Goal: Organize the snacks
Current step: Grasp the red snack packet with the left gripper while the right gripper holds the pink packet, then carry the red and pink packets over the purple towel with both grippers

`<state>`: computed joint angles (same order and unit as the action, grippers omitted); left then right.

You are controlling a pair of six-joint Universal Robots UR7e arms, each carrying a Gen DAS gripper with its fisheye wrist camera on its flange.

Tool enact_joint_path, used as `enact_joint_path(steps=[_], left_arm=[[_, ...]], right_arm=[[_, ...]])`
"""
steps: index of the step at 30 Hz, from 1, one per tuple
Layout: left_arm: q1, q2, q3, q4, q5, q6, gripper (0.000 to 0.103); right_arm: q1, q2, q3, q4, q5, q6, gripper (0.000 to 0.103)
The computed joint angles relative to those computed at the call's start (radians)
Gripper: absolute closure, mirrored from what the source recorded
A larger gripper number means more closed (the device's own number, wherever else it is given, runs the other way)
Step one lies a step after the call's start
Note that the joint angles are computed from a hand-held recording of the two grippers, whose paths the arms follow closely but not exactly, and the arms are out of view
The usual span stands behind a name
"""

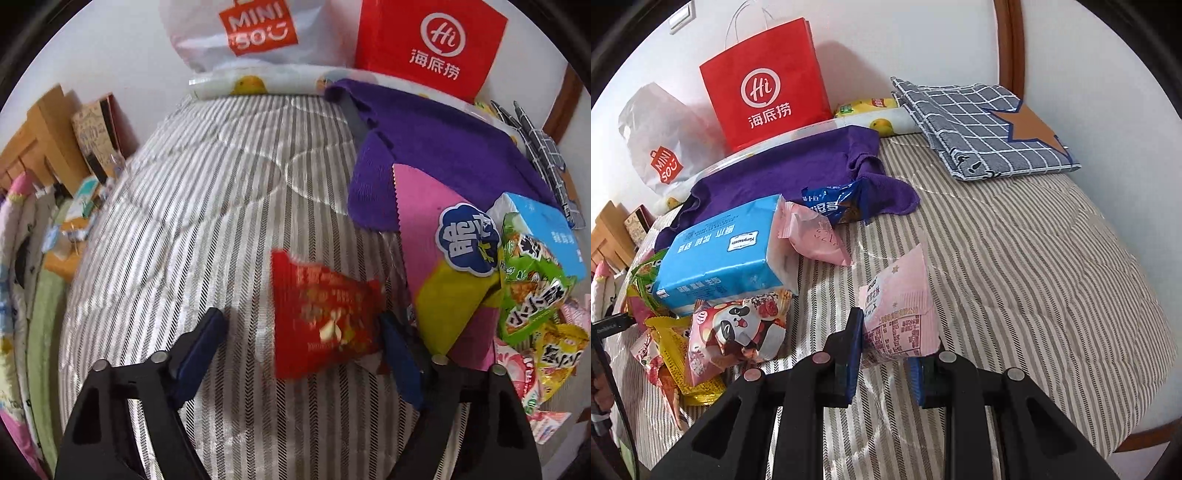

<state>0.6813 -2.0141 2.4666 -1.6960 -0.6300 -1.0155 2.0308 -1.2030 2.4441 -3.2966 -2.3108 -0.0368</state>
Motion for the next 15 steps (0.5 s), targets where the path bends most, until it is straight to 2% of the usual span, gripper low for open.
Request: enact_joint_path(steps=[1,3,5,9,15], left_arm=[[-0.007,0.000,0.002,0.008,0.005,-0.004,0.030],[-0.018,-0.013,0.006,0.008,0.002,0.001,0.047],[-0.026,-0.032,0.007,0.015,-0.007,0.004,0.058],[-0.046,-0.087,0.010,0.061,-0.019,-0.026,0.059],[-0.114,-0.177,0.021,0.163,-0.049,-0.108,0.059]], right_arm=[[0.004,0.000,-0.001,0.005,-0.005,0.006,0.082],[0.008,0.000,0.000,0.007,-0.006,0.009,0.082],[0.012,0.001,-0.001,0.004,0.000,0.006,0.082],[0.022,0.016,-0.001,-0.015,0.009,-0.008,0.082],[0.036,0.022,0.009,-0.029,0.023,-0.013,0.082]])
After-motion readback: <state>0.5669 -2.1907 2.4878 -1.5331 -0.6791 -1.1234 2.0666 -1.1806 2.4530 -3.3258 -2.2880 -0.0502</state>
